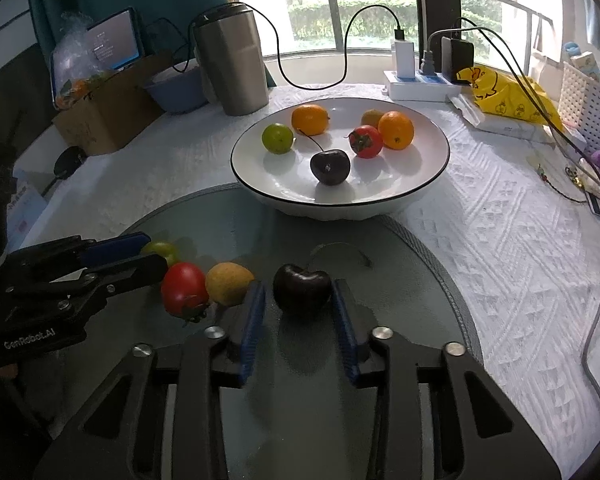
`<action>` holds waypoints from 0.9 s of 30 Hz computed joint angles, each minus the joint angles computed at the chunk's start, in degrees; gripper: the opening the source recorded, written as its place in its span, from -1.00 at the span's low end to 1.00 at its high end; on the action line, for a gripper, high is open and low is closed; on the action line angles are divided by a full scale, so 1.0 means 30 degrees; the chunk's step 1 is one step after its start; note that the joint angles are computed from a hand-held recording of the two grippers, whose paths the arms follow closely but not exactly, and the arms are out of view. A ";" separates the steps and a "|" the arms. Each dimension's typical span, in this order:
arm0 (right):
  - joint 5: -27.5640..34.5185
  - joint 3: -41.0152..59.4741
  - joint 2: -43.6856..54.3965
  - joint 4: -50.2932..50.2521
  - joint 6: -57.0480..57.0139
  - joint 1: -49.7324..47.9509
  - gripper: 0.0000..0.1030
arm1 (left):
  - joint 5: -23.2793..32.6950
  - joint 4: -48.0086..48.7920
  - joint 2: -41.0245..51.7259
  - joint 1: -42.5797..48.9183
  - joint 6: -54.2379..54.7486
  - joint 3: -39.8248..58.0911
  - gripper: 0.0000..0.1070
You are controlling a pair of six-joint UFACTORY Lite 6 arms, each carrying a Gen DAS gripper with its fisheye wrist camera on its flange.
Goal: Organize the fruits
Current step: 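Grasp a green lime with the left tool while the right grasps a dark cherry, then carry lime and cherry over the white plate and open both tools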
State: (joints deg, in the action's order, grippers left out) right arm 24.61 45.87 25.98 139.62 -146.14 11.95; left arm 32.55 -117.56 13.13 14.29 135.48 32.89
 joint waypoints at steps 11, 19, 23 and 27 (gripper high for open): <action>0.0369 -0.0245 -0.0249 -0.0203 -0.0021 -0.0228 -0.39 | -0.0214 -0.0230 -0.0181 -0.0300 0.0137 -0.0007 -0.47; 0.0699 -0.0451 -0.1030 -0.0972 0.0522 -0.0897 -0.39 | -0.0229 0.0283 -0.1202 -0.0509 -0.0784 0.0154 -0.47; 0.0709 -0.0166 -0.1240 -0.1893 0.1197 -0.1245 -0.39 | -0.0473 0.0081 -0.1376 -0.0940 -0.0931 0.0517 -0.47; 0.0796 0.0162 -0.1295 -0.2512 0.1661 -0.1601 -0.39 | -0.0809 0.0019 -0.1165 -0.1403 -0.1270 0.1221 -0.47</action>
